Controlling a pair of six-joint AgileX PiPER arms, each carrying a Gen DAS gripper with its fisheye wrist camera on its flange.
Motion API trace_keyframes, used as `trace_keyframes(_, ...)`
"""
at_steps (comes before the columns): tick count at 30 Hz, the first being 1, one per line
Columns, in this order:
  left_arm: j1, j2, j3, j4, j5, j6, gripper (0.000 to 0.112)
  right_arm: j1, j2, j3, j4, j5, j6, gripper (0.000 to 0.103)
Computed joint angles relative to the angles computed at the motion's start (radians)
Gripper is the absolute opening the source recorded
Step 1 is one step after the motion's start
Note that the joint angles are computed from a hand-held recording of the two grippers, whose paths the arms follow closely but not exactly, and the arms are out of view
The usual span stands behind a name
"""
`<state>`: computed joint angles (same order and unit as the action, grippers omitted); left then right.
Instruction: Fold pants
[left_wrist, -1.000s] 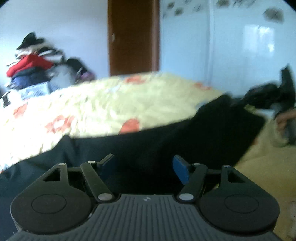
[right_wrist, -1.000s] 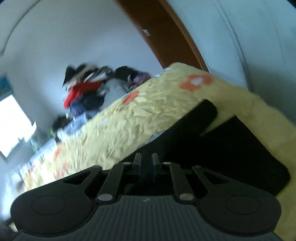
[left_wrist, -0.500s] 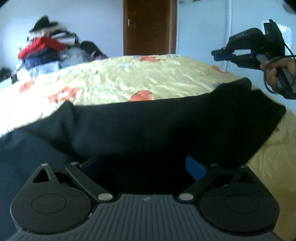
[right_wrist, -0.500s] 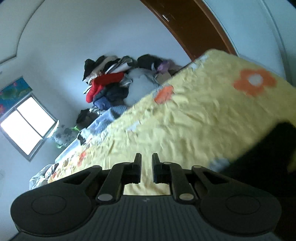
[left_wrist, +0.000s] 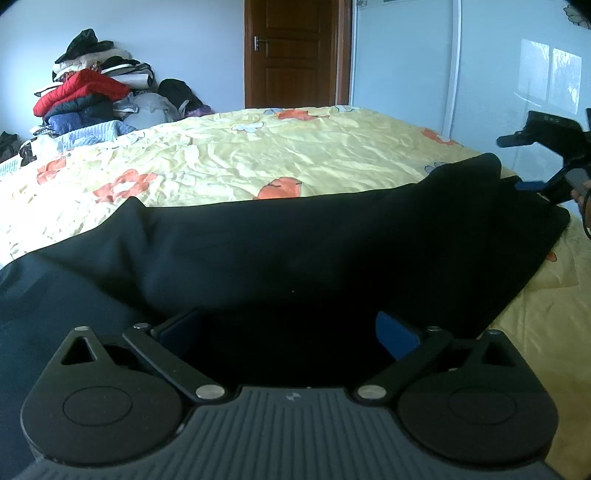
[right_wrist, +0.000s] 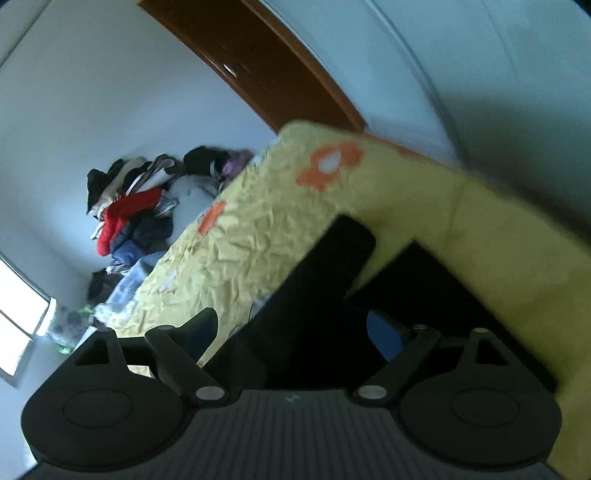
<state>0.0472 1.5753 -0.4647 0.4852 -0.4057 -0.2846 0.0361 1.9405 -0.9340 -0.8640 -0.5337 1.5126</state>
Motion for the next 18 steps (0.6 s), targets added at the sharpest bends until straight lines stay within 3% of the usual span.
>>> trace_keyframes(4, 0.001, 0.0, 0.0, 0.001, 0.0, -0.001, 0.103, 0.037, 0.079, -0.152, -0.137, 0.01, 0.178, 0.09)
trace_keyframes(7, 0.001, 0.0, 0.0, 0.004, 0.0, -0.003, 0.103, 0.084, 0.128, -0.356, -0.37, 0.045, 0.433, 0.09)
trace_keyframes(9, 0.002, 0.0, 0.0, 0.005, 0.0, -0.004, 0.103, 0.087, 0.186, -0.504, -0.442, -0.064, 0.503, 0.09)
trace_keyframes(11, 0.002, 0.0, 0.0, 0.005, 0.0, -0.004, 0.103, 0.094, 0.219, -0.586, -0.396, -0.111, 0.45, 0.094)
trace_keyframes(14, 0.002, 0.0, 0.0, 0.007, 0.0, -0.006, 0.103, 0.128, 0.192, -0.614, -0.429, 0.043, 0.45, 0.095)
trace_keyframes(18, 0.003, 0.0, 0.0, 0.009, 0.0, -0.007, 0.103, 0.127, 0.165, -0.505, -0.234, 0.067, 0.232, 0.095)
